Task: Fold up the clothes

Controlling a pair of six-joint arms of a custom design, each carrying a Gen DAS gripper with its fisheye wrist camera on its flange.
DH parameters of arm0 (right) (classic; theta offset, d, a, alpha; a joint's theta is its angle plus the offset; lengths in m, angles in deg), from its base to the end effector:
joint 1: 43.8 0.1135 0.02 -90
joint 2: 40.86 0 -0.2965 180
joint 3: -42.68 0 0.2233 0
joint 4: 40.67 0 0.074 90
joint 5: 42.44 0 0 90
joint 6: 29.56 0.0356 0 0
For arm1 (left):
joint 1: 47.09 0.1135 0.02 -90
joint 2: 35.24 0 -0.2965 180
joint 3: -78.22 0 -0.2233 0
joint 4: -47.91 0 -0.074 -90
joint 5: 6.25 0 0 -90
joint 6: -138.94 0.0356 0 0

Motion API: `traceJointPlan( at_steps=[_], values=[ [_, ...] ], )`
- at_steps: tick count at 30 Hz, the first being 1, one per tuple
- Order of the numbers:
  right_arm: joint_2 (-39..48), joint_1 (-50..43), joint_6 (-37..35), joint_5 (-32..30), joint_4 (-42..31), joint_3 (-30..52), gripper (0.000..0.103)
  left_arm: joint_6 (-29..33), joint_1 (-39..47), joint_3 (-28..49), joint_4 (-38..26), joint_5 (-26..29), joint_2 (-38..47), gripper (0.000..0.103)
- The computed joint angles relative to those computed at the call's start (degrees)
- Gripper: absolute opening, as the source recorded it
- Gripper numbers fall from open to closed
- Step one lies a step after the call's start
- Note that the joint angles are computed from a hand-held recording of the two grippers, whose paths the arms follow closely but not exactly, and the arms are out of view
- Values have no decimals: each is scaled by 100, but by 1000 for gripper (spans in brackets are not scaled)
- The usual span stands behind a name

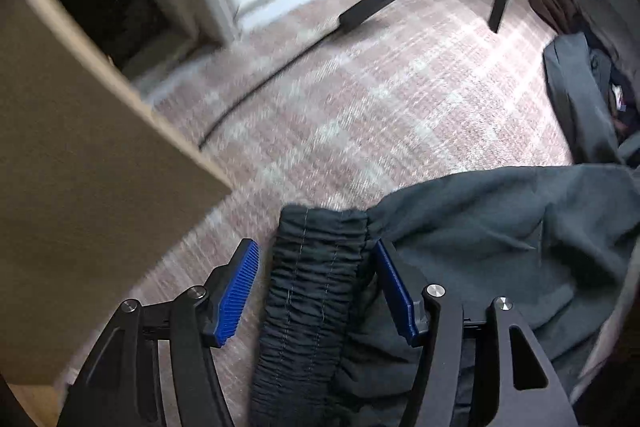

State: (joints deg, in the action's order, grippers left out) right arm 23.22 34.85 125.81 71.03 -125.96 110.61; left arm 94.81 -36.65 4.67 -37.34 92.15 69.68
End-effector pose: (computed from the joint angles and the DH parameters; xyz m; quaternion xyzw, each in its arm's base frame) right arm 0.0393 0.1238 0.2897 -0.0978 0.9716 0.0069 0.2155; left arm 0.3270 0.0550 0.2974 0.3068 0.9474 -0.0387 0.0827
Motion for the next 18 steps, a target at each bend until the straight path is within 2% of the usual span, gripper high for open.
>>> traceJointPlan(
  at_steps=[4, 8, 10, 15, 18],
  values=[
    [28, -61, -139, -29, 91, -20, 2, 59, -20, 41, -244, 197, 149, 58],
    [1, -181, -222, -125, 188, -143, 2, 67, -157, -299, 76, 181, -14, 61],
    [-2, -198, -217, -157, 223, -184, 2, 6, -158, -419, 241, 170, -129, 48],
    [102, -282, -202, -225, 339, -172, 2, -106, 83, -558, 139, 410, -402, 41],
    [221, -271, -404, -201, 373, -28, 2, 196, 771, -137, -545, 815, -753, 37]
  ],
)
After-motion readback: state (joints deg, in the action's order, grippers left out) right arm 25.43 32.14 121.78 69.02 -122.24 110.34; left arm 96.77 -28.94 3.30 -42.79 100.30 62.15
